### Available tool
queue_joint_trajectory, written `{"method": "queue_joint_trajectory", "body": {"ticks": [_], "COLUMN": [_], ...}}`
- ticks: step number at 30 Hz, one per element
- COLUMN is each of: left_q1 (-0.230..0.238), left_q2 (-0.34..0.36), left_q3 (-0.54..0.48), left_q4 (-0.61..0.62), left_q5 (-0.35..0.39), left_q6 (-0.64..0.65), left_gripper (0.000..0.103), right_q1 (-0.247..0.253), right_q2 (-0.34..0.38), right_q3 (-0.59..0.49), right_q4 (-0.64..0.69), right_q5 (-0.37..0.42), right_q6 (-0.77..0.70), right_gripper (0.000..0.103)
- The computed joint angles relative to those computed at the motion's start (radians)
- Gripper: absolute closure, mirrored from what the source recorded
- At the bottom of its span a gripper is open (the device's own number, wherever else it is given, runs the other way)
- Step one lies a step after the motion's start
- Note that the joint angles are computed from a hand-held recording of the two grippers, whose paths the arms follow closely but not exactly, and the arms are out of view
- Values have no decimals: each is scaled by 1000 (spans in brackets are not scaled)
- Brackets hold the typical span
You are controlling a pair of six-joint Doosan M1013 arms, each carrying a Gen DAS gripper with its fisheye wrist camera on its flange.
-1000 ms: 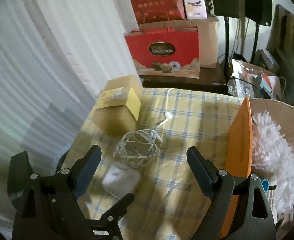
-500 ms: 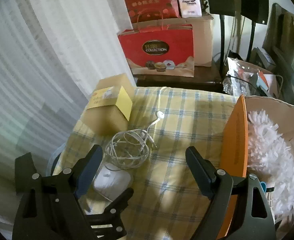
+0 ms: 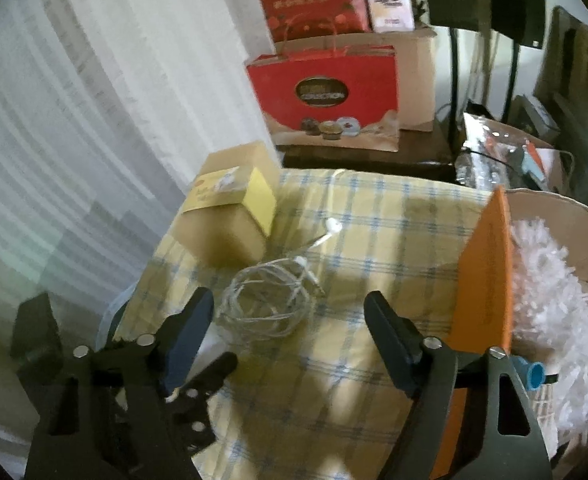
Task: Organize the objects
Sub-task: 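Close the left gripper on the white earphone case, then close the right gripper on the white earphone cable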
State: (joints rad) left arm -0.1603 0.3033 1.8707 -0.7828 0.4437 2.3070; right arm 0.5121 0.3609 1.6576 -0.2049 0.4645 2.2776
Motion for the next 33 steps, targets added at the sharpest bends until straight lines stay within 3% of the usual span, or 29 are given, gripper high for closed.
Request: {"method": "queue_joint_trajectory", "body": {"ticks": [2,9,14,19,25,30,33], "left_q1": [14,51,69,82,84,85,84], "left_q2": [-3,-20,-24,-24,-23,-23,-25], "left_q3": [-1,-2,5,12,13,12,12], "left_q4": [-12,6,-6,-26,-22,-33,-38], "left_q5": [6,-9,-10,0,5,14,18], "left_q6": [-1,-20,-11,3,-2,8,16], "left_gripper": [43,43,43,43,43,43,43], "right_q1": [-3,9,21,35,42,35,13], "right_q2": [10,54,88,126,166,165,138], "right_q3": [-9,-49,-80,-120,-152,-138,-96], "right_q4": [97,211,219,136,100,122,287], "right_q5": [-4,28,64,114,161,125,31], "right_q6": [-99,-242,-281,-239,-242,-238,-339], "right_gripper": [37,49,51,53,80,95,96]}}
